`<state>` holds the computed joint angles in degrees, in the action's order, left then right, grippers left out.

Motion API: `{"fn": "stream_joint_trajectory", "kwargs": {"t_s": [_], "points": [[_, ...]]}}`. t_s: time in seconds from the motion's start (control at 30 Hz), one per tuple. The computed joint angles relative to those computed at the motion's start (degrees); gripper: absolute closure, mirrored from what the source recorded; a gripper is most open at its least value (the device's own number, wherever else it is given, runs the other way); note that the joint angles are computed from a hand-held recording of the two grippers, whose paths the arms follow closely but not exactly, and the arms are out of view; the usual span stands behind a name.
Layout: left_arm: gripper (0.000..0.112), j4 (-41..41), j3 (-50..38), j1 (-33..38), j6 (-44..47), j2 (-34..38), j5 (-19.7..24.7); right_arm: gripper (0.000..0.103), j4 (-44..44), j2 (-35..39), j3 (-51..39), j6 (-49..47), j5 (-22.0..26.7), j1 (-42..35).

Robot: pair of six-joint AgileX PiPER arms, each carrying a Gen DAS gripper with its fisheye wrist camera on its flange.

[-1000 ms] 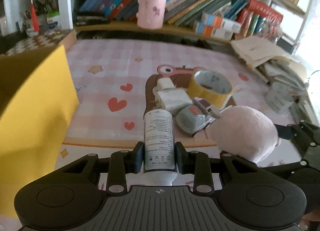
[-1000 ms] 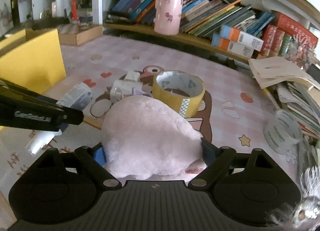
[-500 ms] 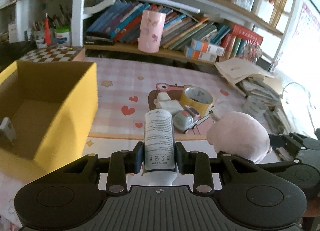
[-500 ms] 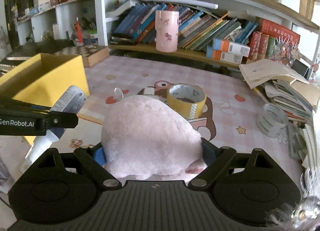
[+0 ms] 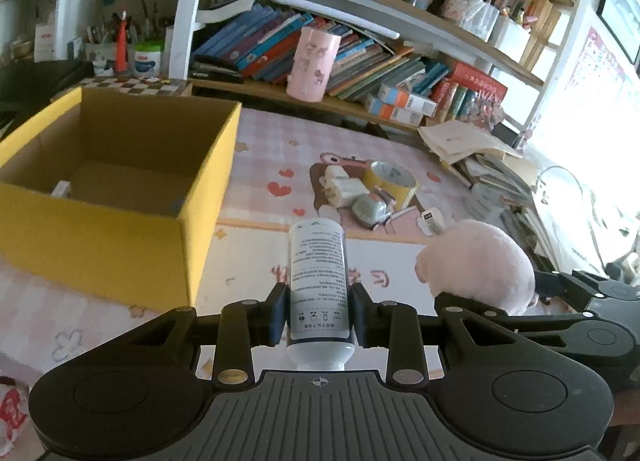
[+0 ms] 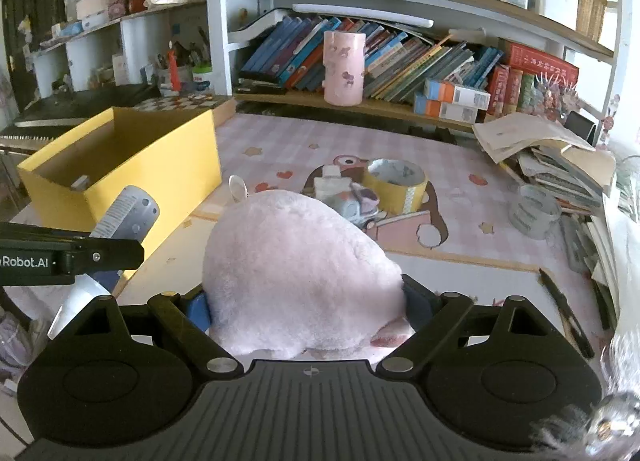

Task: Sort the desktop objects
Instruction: 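Carry the spray bottle and plush pig over the yellow box with both tools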

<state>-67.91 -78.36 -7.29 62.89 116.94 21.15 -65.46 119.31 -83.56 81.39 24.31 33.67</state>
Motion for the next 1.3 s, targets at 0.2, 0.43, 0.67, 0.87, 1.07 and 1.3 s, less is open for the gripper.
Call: {"fn": "stream_joint_trajectory", "kwargs": {"t_s": [0.2, 0.43, 0.67, 0.87, 1.07, 1.3], "points": [[0.081, -6.6, 6.6, 3.9, 9.6, -3.6, 3.1, 0.015, -0.1, -0.3, 0.2, 3.2, 4.8, 5.5], [0.081, -9.9, 12.7, 9.1, 17.2, -7.0, 6.6, 0.015, 1.5, 0.5, -1.2, 5.8, 8.9, 11.0], [0.081, -11.8, 17.8, 14.0, 21.8, -9.8, 8.8, 0.015, 4.3, 3.1, -4.9, 5.1, 10.9, 15.1], [0.081, -11.5, 20.1, 18.2, 23.6, -11.4, 9.8, 0.015, 6.1, 5.9, -9.4, 2.9, 11.2, 17.8], [0.081, -11.0, 21.9, 21.7, 25.2, -12.8, 10.6, 0.015, 8.2, 8.3, -13.6, 0.5, 11.4, 19.4], [0.081, -12.5, 23.2, 25.0, 26.3, -13.9, 10.9, 0.015, 11.7, 10.8, -18.5, -5.1, 11.2, 20.3]]}}
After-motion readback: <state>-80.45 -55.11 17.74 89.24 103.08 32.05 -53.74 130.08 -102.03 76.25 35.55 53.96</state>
